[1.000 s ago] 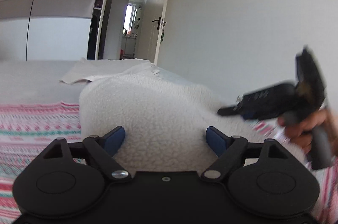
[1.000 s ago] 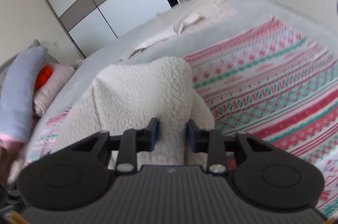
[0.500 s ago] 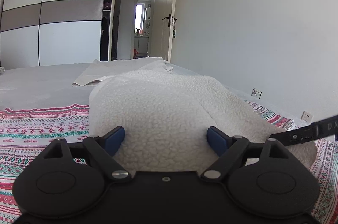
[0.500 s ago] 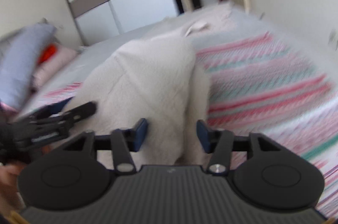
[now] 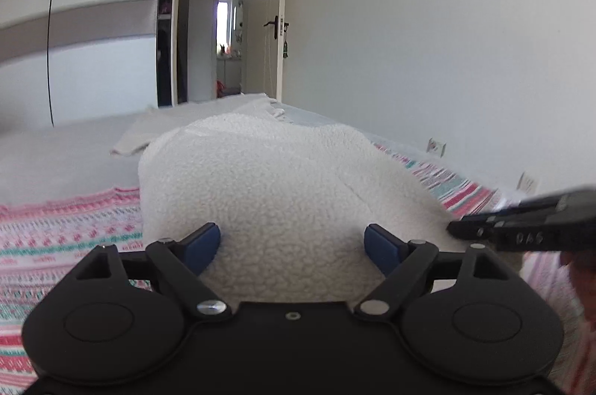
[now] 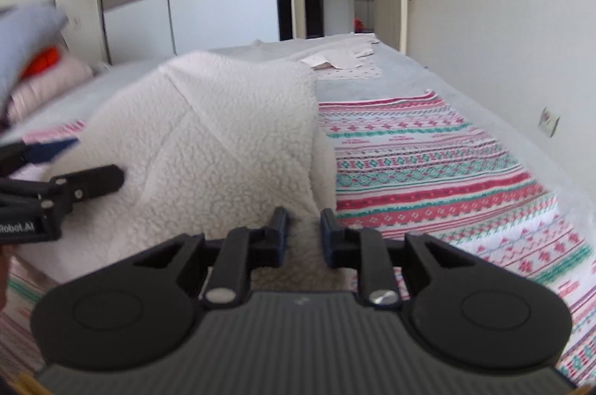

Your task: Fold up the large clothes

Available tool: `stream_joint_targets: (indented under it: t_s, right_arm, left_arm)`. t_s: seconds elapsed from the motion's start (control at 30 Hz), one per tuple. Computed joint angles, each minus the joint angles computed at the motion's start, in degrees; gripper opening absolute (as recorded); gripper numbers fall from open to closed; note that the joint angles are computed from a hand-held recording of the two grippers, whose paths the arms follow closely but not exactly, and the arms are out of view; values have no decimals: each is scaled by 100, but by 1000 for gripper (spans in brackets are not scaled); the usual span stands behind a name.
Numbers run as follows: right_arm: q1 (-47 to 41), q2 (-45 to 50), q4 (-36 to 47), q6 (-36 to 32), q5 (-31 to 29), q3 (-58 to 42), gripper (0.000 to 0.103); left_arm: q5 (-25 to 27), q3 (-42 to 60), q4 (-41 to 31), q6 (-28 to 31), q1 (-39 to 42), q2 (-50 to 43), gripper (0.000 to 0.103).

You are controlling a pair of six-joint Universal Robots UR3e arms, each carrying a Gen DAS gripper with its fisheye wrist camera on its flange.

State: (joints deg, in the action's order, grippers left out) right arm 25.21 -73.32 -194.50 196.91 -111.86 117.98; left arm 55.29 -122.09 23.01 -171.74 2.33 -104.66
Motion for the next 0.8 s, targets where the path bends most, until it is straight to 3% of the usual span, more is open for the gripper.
stream_joint_targets:
  t_s: [0.07,0.13,0.2,0.3,0.37,0.43,0.5,0.57,0.63,0.7,0.8]
  right_arm:
    - [-239,-354,-90,95,458,399,33]
    - [-724,-689,-129,372,1183,801,47]
    - [-1479,-865,-327,790,2289,1192,67]
    - [-2852,-730,-1066,1469,4485,1937,70]
    - [-3684,-144,-1970,2056,5936,2365,70]
    - [-4135,649,-2804,2492,6861,2441,72]
    - [-4225,1187,-3332,2785,7175,2297,74]
    - [-4083,1179,-3210,2762,7092,2140,71]
    - [-3869,1022,-3050,2668,6907,2038,63]
    - [-3663,838,-3022,2571,6677,1984,57]
    - [-3344,476,-3088,2752,6460,2058,54]
  left_arm:
    - [-822,-72,-761,-197,610,443,89]
    - [-1233,-109,-1303,-469,1048,701,101]
    - [-1591,79,-2271,-568,1377,768,103]
    - [-1781,1140,-4905,-46,1470,379,103]
    - [-2386,1325,-5530,248,1657,-70,103]
    - [-2771,1382,-5567,227,1742,-407,103]
    - [-2981,1303,-5330,182,1760,-569,102]
    - [-3168,1149,-5198,263,1831,-514,98]
    - [-3197,972,-5225,503,1899,-241,84]
    - [-3216,809,-5571,769,2070,158,79]
    - [-3371,467,-6952,1856,2557,1159,77]
